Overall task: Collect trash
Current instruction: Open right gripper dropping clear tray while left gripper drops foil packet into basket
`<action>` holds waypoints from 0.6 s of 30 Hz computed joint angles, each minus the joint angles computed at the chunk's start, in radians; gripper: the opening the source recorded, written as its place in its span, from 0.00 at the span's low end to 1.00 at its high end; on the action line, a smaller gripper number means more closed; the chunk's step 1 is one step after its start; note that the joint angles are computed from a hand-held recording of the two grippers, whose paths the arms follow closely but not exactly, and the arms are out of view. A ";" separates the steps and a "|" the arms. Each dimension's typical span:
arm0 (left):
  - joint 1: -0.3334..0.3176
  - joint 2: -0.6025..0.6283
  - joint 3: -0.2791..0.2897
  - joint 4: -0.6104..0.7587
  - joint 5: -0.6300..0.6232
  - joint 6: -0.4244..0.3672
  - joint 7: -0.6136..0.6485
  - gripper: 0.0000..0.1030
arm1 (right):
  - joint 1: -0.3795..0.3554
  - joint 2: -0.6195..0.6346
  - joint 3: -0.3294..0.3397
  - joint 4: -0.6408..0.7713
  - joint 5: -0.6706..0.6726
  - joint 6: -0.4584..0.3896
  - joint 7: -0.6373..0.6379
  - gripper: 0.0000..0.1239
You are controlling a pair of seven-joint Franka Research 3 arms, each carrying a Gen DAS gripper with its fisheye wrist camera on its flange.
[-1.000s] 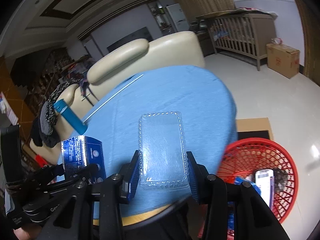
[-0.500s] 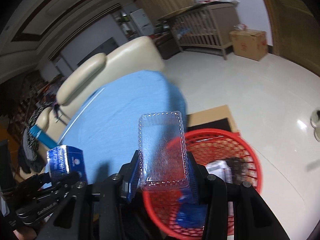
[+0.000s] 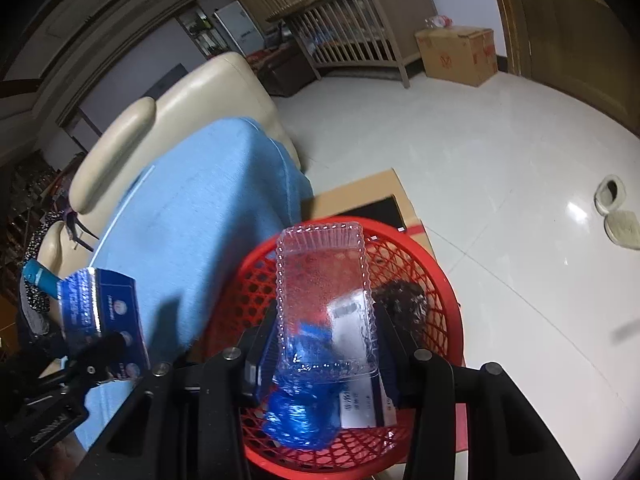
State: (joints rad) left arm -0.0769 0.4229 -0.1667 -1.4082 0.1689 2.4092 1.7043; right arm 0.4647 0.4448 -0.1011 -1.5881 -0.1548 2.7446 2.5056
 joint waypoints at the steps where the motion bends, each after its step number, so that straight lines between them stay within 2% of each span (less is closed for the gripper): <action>1: 0.000 0.005 -0.001 0.007 0.000 -0.004 0.003 0.56 | -0.003 0.002 0.003 0.000 0.005 -0.005 -0.003 0.38; 4: -0.006 0.013 -0.003 0.015 0.003 -0.011 0.007 0.56 | -0.013 0.013 0.010 0.006 0.027 -0.035 -0.004 0.43; 7: -0.011 0.021 -0.005 0.024 0.005 -0.018 0.010 0.56 | -0.021 0.007 0.018 -0.017 0.052 -0.011 0.001 0.55; 9: -0.014 0.030 -0.006 0.035 0.004 -0.026 0.014 0.56 | -0.012 -0.005 0.005 -0.033 0.042 0.003 0.014 0.55; 14: -0.027 0.050 -0.009 0.054 0.011 -0.032 0.024 0.56 | 0.043 -0.069 -0.078 -0.104 -0.072 0.066 0.162 0.55; 18: -0.044 0.068 -0.009 0.071 0.023 -0.043 0.024 0.56 | 0.045 -0.110 -0.093 -0.133 -0.157 0.088 0.235 0.55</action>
State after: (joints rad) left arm -0.1211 0.4907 -0.1760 -1.3372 0.1920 2.3659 1.7284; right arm 0.5100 0.3347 -0.1937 -1.7210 -0.3122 2.8323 2.7408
